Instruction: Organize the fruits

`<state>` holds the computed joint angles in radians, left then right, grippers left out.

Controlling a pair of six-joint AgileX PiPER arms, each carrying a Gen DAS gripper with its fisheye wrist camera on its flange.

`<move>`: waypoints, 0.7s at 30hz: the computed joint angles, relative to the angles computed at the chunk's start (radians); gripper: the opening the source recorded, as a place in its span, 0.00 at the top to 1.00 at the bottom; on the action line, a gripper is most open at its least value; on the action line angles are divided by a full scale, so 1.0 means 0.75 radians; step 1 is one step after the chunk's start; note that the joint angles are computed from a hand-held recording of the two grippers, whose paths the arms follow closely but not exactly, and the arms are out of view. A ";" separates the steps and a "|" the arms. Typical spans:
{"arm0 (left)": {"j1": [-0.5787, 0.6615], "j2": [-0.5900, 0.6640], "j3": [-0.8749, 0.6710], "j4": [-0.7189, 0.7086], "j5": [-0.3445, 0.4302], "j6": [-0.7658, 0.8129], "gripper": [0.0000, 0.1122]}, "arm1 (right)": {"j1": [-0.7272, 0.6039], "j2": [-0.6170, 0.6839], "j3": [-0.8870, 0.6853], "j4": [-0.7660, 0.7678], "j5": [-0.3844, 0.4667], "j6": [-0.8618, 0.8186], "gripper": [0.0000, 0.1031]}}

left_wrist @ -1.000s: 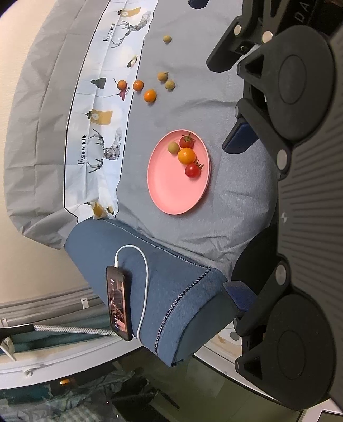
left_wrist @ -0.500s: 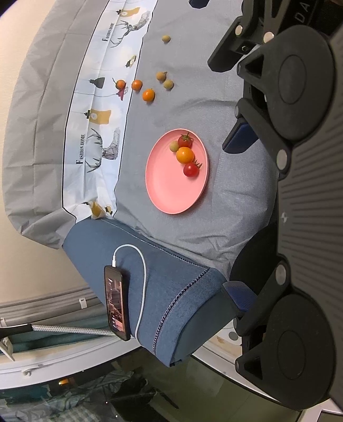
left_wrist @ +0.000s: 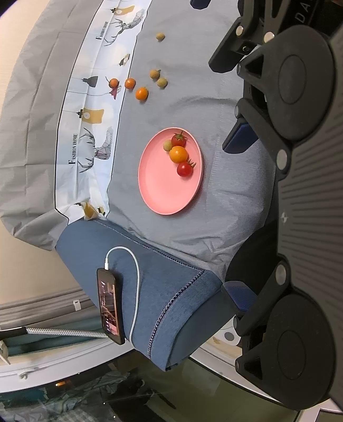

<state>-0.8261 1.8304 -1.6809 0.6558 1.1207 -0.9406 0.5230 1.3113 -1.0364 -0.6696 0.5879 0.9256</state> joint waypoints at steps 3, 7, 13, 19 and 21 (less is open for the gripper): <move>0.005 0.014 -0.011 -0.010 0.005 0.012 0.09 | -0.011 0.008 0.001 0.028 -0.009 -0.018 0.01; 0.009 0.037 -0.033 -0.022 0.016 0.029 0.09 | -0.039 0.019 0.009 0.079 -0.035 -0.060 0.01; 0.026 0.082 -0.082 -0.058 0.037 0.075 0.09 | -0.082 0.036 0.021 0.178 -0.072 -0.139 0.01; 0.040 0.149 -0.157 -0.106 0.069 0.139 0.09 | -0.148 0.061 0.032 0.307 -0.117 -0.250 0.01; 0.045 0.182 -0.199 -0.122 0.087 0.171 0.09 | -0.169 0.071 0.036 0.346 -0.132 -0.281 0.01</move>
